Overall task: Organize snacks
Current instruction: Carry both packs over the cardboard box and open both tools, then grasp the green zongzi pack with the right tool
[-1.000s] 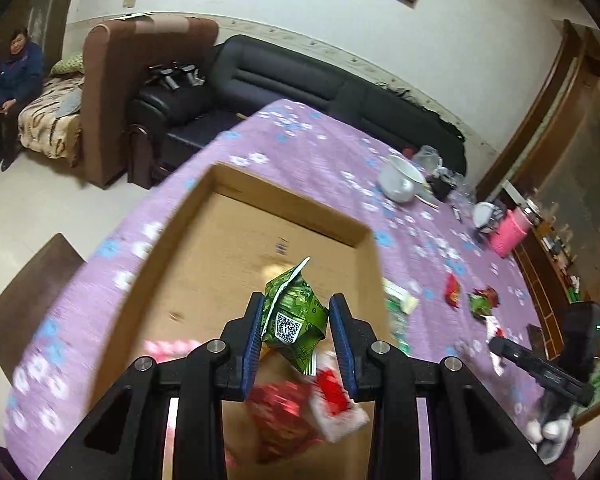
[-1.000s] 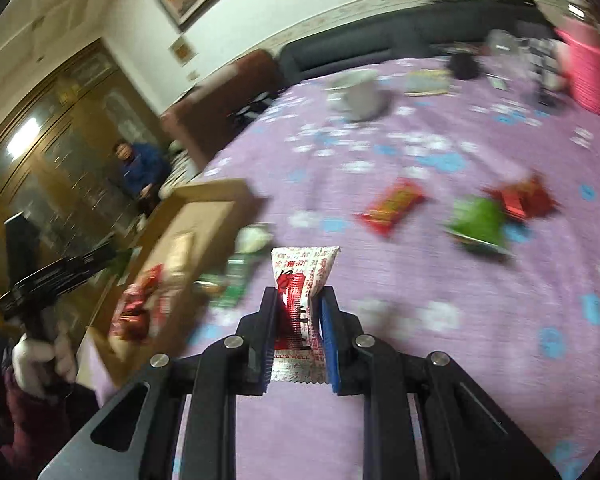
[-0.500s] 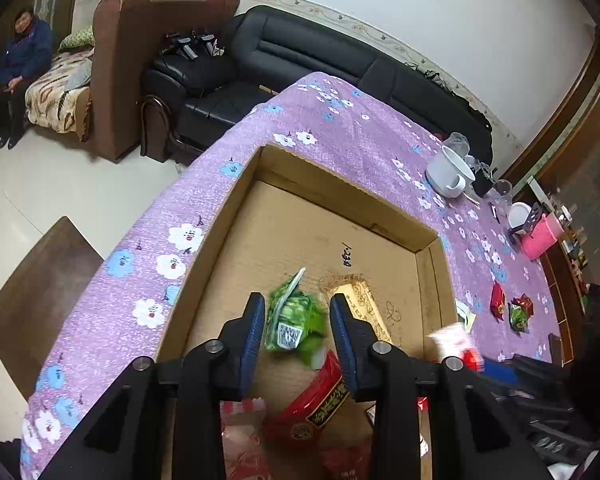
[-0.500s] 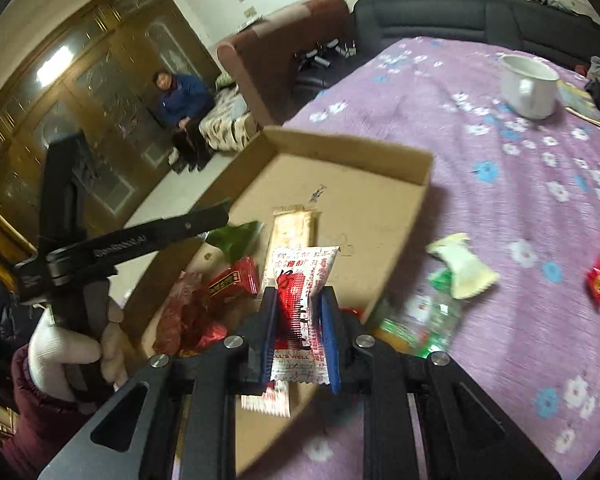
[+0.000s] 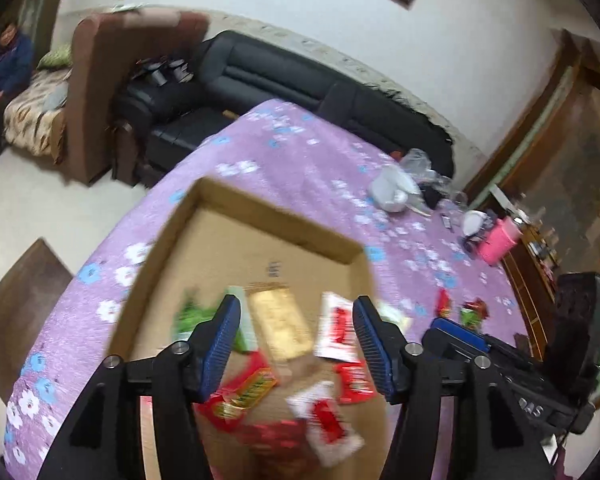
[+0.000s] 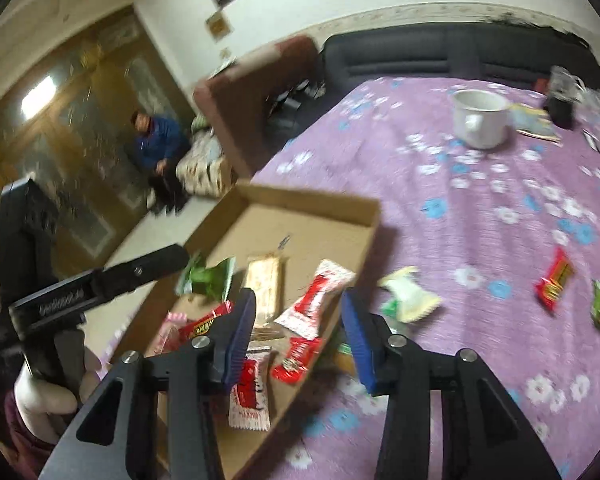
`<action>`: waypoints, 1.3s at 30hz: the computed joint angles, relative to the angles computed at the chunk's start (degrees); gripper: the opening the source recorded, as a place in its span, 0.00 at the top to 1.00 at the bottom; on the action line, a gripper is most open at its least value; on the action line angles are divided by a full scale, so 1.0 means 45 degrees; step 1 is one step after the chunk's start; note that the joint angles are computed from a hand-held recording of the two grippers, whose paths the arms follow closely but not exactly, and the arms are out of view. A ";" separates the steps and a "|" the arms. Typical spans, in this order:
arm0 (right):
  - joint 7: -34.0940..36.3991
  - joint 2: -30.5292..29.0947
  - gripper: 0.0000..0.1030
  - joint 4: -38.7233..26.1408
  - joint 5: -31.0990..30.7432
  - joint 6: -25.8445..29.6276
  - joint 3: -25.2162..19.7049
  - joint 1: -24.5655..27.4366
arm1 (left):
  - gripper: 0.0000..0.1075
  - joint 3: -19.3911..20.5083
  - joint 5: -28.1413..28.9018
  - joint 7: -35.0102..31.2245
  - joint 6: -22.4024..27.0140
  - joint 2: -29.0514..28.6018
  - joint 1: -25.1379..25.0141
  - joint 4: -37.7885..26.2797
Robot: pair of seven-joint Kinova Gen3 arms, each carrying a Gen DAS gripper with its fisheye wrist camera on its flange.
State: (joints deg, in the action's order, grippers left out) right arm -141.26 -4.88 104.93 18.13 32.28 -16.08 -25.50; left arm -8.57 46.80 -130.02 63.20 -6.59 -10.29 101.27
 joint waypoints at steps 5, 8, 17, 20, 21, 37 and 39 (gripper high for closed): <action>-0.0825 -0.1625 0.57 0.1124 0.0000 0.0105 -0.0251 0.0778 | 0.25 0.0668 -0.0159 0.0499 -0.1053 -0.1915 0.0875 0.0239; -0.0609 -0.2596 0.57 0.1685 -0.0612 0.0147 -0.0220 0.1251 | 0.11 0.0738 0.0710 -0.0209 -0.2308 -0.3429 0.1244 0.0851; 0.0460 -0.5104 0.56 0.2795 -0.2307 0.0604 -0.0035 0.2770 | 0.05 -0.0561 0.1243 -0.0346 -0.0876 -0.3543 0.4380 0.1864; 0.0874 -0.5623 0.52 0.3082 -0.2636 0.0898 -0.0102 0.3318 | 0.05 0.0355 0.0518 0.0490 -0.1120 -0.3412 0.4430 0.1954; 0.1000 -0.5788 0.51 0.3227 -0.2775 0.0960 -0.0053 0.3434 | 0.05 0.0453 0.0314 0.0737 -0.1257 -0.3402 0.4704 0.2001; 0.4427 -0.6378 0.52 0.4607 -0.4650 0.1228 0.3857 0.4379 | 0.05 0.3519 -0.3090 0.4558 -0.3321 -0.1020 0.6168 0.2118; 0.4916 -0.6110 0.52 0.4625 -0.4948 0.1069 0.4385 0.4357 | 0.05 0.3423 -0.3371 0.4859 -0.3478 -0.0720 0.6556 0.2098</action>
